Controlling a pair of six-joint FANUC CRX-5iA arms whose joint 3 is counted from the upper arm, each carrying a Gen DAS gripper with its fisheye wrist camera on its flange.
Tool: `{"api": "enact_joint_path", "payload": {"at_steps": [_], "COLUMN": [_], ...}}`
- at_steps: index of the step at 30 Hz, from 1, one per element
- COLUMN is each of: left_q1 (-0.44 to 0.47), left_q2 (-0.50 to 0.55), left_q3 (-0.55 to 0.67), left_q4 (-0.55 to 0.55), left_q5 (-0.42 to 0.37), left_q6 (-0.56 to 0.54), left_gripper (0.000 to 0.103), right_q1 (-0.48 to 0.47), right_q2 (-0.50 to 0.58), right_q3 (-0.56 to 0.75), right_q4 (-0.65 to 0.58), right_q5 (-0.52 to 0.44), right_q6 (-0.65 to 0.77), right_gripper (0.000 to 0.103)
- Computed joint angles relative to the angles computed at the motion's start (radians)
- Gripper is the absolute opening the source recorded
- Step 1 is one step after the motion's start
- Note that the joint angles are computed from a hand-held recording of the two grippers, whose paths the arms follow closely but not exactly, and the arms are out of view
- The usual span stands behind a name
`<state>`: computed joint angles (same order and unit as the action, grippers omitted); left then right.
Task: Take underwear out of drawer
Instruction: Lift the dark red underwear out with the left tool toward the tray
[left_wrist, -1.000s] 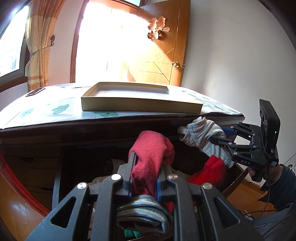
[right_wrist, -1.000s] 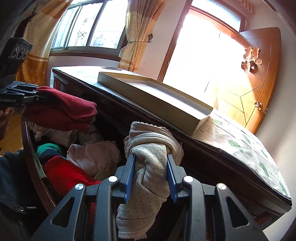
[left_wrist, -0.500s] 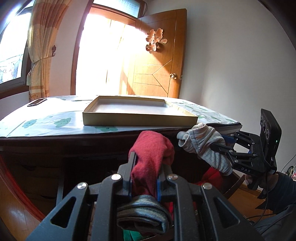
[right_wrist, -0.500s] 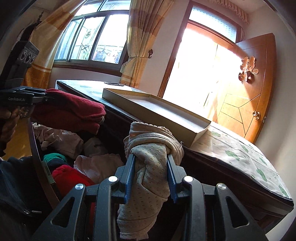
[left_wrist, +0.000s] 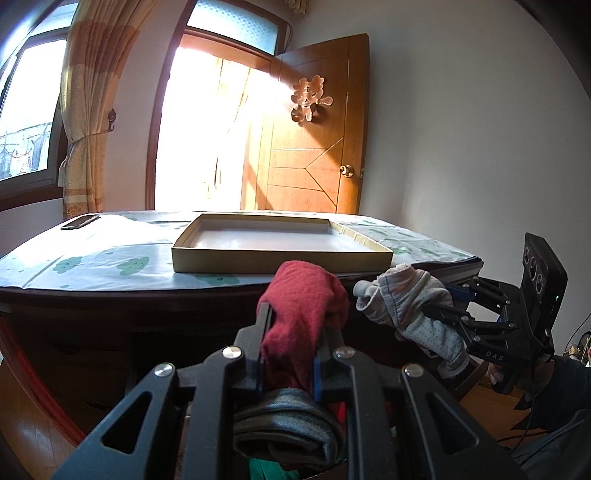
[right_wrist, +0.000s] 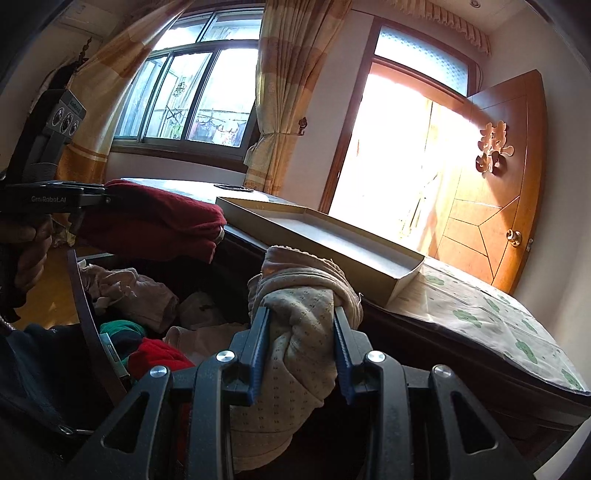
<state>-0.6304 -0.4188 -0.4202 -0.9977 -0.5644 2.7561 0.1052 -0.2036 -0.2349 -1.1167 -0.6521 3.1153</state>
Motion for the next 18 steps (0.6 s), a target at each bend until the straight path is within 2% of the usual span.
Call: {"api": "enact_joint_path", "payload": {"at_steps": [6,18], "left_q1": [-0.038,-0.144], "left_q2": [0.000,-0.002], "left_q3": [0.003,0.003], "left_q4": [-0.072,-0.233], "left_q5": [-0.024,-0.125], "left_q6": [0.070,0.233], "left_gripper": [0.015,0.015], "right_q1": [-0.024,-0.089], "right_q2": [-0.008,-0.038], "right_q3": [-0.012,-0.036], "right_q4": [-0.057,-0.207], "right_q5": [-0.018,-0.070], "right_q6": [0.052,0.179], "right_gripper": [0.035,0.035]}}
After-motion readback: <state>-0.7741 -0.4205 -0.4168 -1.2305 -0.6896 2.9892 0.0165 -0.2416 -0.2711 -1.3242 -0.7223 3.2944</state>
